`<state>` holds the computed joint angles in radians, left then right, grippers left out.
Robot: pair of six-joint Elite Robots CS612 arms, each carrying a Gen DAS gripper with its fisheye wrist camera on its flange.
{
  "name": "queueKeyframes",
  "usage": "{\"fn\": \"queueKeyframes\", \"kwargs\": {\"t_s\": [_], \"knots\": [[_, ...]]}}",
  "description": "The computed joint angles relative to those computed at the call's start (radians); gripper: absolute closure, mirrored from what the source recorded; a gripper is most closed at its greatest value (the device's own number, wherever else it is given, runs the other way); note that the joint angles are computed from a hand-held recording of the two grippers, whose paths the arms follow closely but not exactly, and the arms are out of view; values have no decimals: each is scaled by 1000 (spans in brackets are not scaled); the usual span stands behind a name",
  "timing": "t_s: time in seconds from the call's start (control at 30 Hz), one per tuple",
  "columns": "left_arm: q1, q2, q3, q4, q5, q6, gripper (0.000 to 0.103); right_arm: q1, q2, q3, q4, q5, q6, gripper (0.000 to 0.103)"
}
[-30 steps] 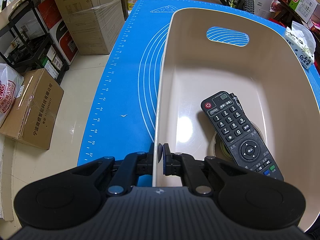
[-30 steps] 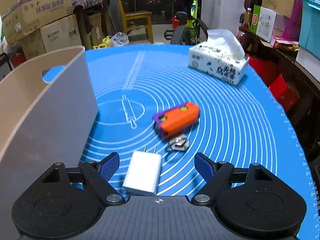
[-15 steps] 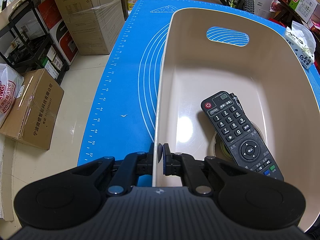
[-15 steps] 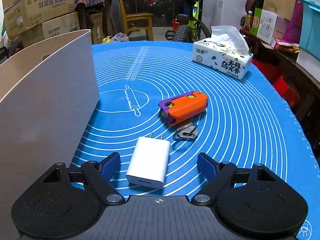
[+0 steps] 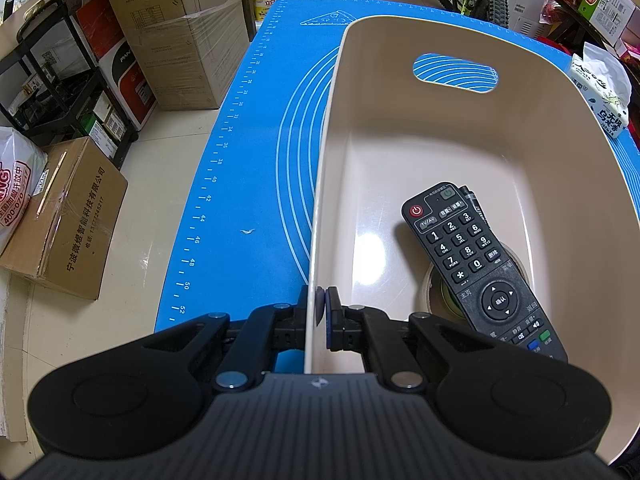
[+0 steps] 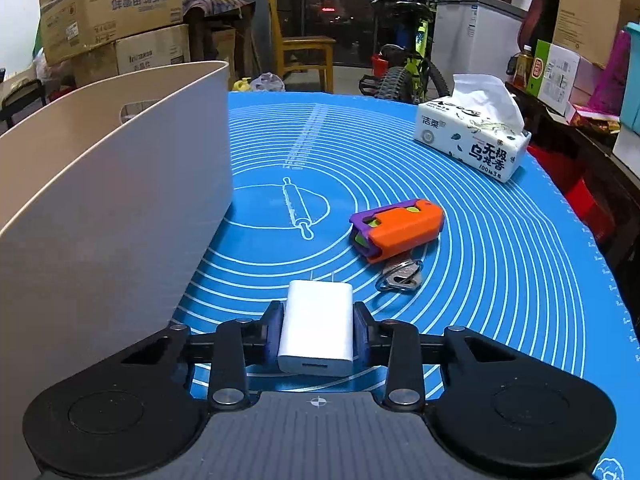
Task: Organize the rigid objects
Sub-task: 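Move the right gripper to the white charger and grasp it, then carry the white charger into the bin with the right gripper and release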
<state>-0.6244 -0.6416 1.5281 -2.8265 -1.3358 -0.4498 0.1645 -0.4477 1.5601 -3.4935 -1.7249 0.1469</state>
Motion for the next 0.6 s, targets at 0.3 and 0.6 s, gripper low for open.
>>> {"fn": "queueKeyframes", "kwargs": {"t_s": [0.3,0.6], "knots": [[0,0,0,0,0,0,96,-1,-16,23,-19,0,-7,60],[0,0,0,0,0,0,96,-11,-51,42,-93,0,11,60]]}}
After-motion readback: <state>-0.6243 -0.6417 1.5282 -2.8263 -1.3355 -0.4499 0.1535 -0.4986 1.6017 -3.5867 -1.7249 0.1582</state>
